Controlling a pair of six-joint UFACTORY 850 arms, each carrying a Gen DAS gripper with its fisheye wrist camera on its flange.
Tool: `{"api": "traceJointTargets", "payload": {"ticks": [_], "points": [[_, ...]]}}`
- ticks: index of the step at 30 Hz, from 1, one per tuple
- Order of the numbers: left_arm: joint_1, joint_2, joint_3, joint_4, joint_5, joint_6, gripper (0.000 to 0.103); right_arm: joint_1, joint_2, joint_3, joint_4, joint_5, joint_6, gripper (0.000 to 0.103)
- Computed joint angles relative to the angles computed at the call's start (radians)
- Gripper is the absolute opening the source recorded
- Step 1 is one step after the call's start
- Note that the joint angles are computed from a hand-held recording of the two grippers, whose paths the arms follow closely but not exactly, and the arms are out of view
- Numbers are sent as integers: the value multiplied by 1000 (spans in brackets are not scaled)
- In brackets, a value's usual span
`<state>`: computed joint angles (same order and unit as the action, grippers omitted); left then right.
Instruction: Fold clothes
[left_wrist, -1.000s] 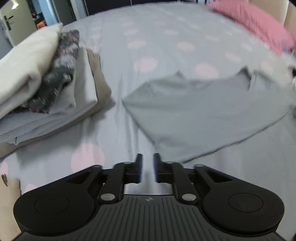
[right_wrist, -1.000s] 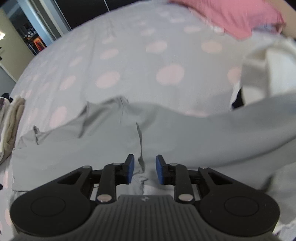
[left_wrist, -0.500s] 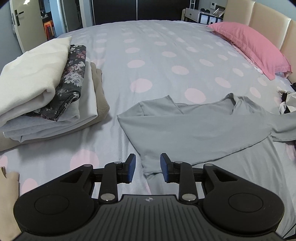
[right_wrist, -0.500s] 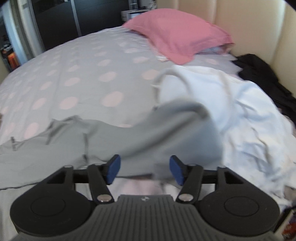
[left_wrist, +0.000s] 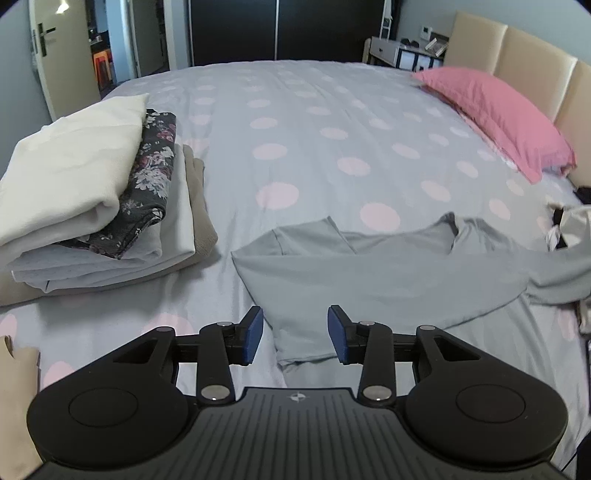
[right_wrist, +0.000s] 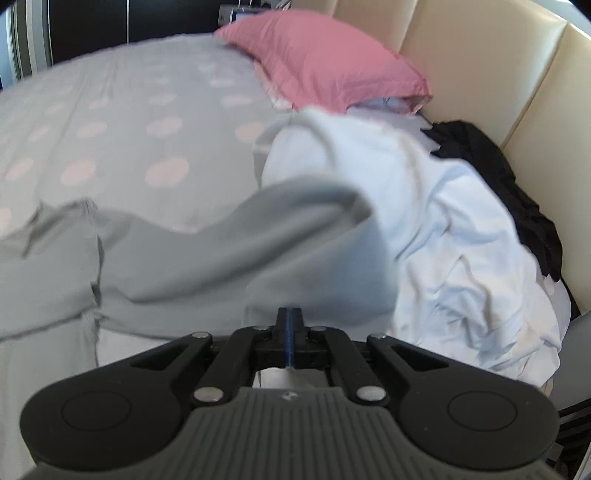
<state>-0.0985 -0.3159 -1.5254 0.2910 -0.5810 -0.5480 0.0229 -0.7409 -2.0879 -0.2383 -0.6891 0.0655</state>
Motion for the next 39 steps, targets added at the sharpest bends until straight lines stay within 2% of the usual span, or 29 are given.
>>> {"api": "traceJointTargets", "payload": {"ticks": [5,8,9,10,11,12,18,21,23,25,28,29,33,39], "points": [[12,4,-1,-73,23,26,36,1,7,-66,22,-16,-74,0],[16,4,-3,-111,30,43,36,8,-32,-148,46,-93,-89,10],[18,4,-4,-123,32,49,37,13,-44,-165,39,-113,-77,27],[20,4,-5,-136,33,55,39,18,-50,-169,25,-123,-56,50],[21,4,-5,-145,34,59,41,23,-48,-154,2,-119,-28,57],[19,4,-5,-137,26,51,42,28,-47,-140,-16,-118,-5,59],[19,8,1,-115,5,38,42,63,-90,-131,-163,-160,99,59],[24,5,-2,-130,7,35,42,77,-103,-117,-256,-143,182,56],[25,1,-5,-141,7,44,42,83,-114,-119,-300,-140,218,49],[24,-2,-9,-144,3,50,42,85,-128,-136,-313,-150,213,27],[20,-1,-6,-133,1,50,42,81,-132,-150,-309,-148,189,10],[20,1,-4,-129,1,49,42,80,-130,-151,-301,-144,177,7],[19,5,-1,-112,-4,26,42,70,-101,-133,-270,-115,130,6],[22,14,6,-126,10,33,42,72,-72,-185,-118,-110,-38,6]]}}
